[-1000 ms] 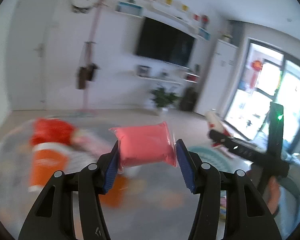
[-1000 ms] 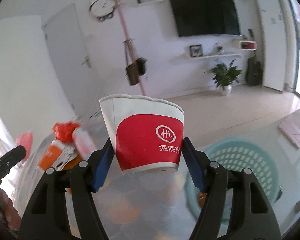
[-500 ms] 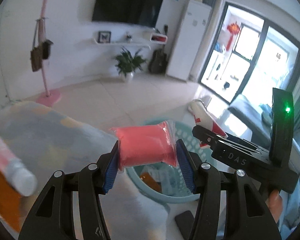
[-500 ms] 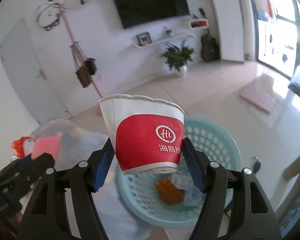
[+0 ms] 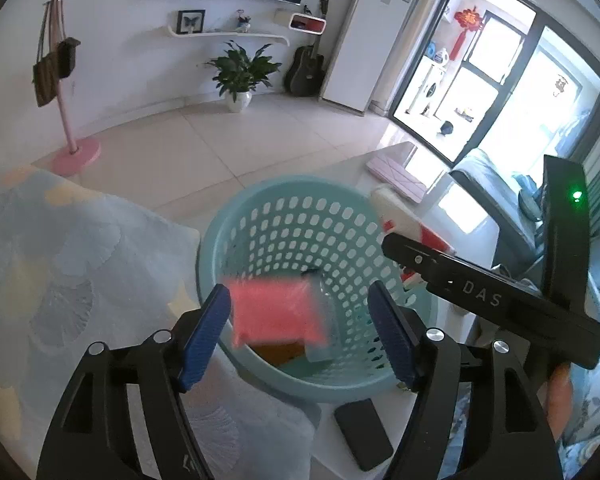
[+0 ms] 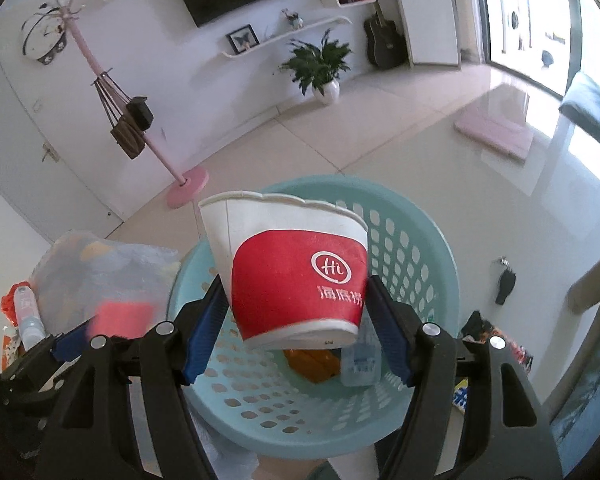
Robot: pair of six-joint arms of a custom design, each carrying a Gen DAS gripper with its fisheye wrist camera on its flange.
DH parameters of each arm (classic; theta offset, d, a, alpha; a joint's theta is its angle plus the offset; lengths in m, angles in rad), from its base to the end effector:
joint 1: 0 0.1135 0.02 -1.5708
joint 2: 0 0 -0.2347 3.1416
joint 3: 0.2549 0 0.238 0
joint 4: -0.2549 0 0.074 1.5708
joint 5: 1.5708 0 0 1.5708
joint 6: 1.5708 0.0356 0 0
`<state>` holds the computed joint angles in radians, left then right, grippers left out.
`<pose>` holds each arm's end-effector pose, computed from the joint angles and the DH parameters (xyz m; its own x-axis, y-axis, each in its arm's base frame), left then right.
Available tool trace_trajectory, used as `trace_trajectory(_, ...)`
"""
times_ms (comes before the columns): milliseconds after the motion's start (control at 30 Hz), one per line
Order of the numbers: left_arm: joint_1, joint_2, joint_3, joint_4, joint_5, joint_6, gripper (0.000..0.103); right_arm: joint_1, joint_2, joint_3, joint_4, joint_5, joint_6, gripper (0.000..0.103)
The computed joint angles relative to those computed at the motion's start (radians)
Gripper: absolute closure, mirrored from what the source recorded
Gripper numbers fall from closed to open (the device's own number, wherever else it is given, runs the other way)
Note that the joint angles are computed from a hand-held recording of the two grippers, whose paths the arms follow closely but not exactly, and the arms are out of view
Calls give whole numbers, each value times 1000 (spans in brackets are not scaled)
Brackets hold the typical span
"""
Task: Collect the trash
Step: 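Carry the pink packet and paper cup over the basket and release both, then grasp the orange paper cup with the left tool while the right tool grasps the pink bottle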
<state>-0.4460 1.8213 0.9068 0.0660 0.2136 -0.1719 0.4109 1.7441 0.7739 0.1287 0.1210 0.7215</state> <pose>0.3018 -0.1527 0.1134 -0.7607 0.1784 -0.6242 0.4241 0.8645 -0.2698 0.2887 0.1211 0.1071 -0.7264 0.3987 -0.5598 0.2092 0.9041 0.3726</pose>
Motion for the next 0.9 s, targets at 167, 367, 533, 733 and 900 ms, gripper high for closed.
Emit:
trace_trajectory(167, 7, -27, -1, -20, 15, 2, 33, 4, -18, -18, 4, -9, 29, 36)
trace_trajectory(367, 20, -104, -62, -1, 30, -5, 31, 41, -67, -19, -30, 22, 25, 36)
trace_trajectory(533, 55, -244, -155, 0, 51, -2, 31, 113, -120, 3, -76, 75, 11, 36)
trace_trajectory(733, 135, -548, -346, -16, 33, 6, 31, 276, -135, 97, -133, 183, -29, 36)
trace_trajectory(900, 308, -843, -459, -135, 62, 34, 31, 413, -53, 228, -136, 236, -69, 36)
